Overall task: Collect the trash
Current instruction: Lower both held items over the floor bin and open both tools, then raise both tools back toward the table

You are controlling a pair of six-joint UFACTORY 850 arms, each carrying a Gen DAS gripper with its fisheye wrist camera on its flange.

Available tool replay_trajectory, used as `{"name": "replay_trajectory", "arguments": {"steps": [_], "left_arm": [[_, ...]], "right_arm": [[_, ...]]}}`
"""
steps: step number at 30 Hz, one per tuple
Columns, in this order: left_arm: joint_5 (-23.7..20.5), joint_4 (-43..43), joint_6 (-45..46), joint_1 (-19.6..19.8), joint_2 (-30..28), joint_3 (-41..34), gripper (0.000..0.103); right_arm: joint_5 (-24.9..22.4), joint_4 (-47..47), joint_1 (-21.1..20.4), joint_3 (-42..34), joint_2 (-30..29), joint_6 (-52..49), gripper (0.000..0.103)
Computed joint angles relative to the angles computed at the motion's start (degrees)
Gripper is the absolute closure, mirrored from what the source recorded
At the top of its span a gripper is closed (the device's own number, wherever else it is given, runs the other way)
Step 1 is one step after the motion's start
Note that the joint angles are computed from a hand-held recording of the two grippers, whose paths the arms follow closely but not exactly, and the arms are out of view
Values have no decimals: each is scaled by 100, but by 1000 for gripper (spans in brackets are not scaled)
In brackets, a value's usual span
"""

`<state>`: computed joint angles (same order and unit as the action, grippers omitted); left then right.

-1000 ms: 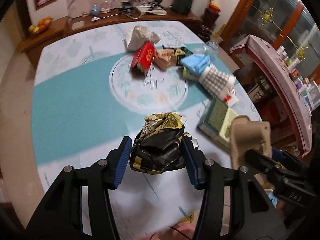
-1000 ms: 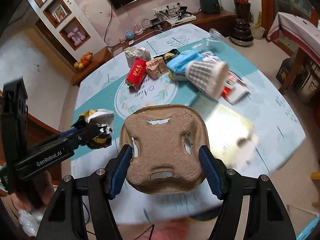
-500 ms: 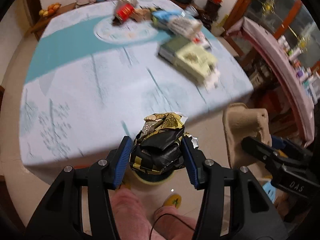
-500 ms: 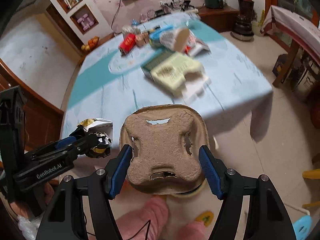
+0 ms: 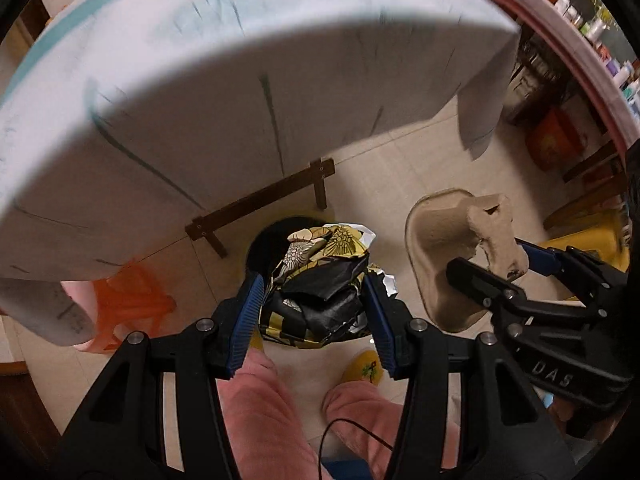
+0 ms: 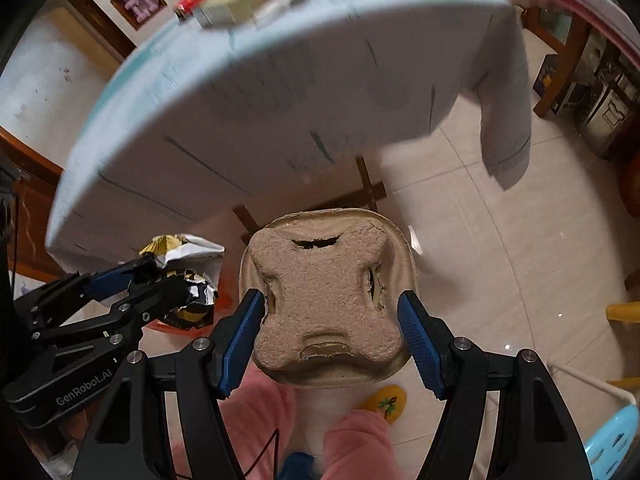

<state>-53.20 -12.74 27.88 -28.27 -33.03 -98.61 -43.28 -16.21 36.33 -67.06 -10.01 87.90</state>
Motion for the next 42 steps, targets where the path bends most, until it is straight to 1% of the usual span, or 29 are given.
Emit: {"name": "replay_trajectory", "arguments": {"steps": [1,3,4,5,6,9,13,16,17,18,19,20,21,23,25,30,35,37,42], "left_arm": [[124,12,-5,-35,-59,98,55],[394,73,-89,-81,-149,263,55],[576,156,-167,-99,-192,381,55],[668,255,-249,-114,-249,442,55],[785,454,-424,-149,-354,499,55],[960,670,-556,-187,-588,567,55],[1321,552,-337,-161,-720,741,53],[1373,715,-306,-169,-907,672,34],[1516,777,-356,-167,-895,746,25],[1632,845,-431,-160,-891,790,20],[1655,860,-449,-142,-950,722,15],[1679,871,-453,-122,-960,721,14],[1626,884,-415,-60,-1052,572,13],[1707,981,-486,-26,-1042,593,9],[1686,1007,-503,28,-1029,567,9],[1521,1025,-607,119,-897,562,9],[1224,1140,-805,190,-726,465,9],[1134,1045,-793,229,-600,432,9],[842,972,-978,277,-281,243,9]], "right_arm": [[91,53,-31,41,-67,-48,34],[419,184,-93,249,-192,-102,34],[602,221,-115,364,-252,-98,34],[782,268,-139,463,-350,-132,34],[863,305,-156,500,-441,-165,34],[1357,501,-253,682,-765,-324,34],[1720,588,-379,704,-1156,-467,33],[2159,872,-498,765,-1388,-673,32],[2217,892,-552,747,-1445,-723,32],[2287,916,-573,752,-1494,-762,32],[2292,999,-599,705,-1550,-876,31],[2307,1111,-632,667,-1613,-1020,30],[2329,1182,-658,632,-1661,-1128,30],[2342,1199,-686,521,-1746,-1219,24],[2325,1099,-707,392,-1863,-1203,22],[2130,1113,-685,206,-1844,-1171,22],[1710,971,-588,98,-1540,-929,22],[1531,911,-556,61,-1391,-868,22],[917,555,-405,-209,-942,-650,22]]}}
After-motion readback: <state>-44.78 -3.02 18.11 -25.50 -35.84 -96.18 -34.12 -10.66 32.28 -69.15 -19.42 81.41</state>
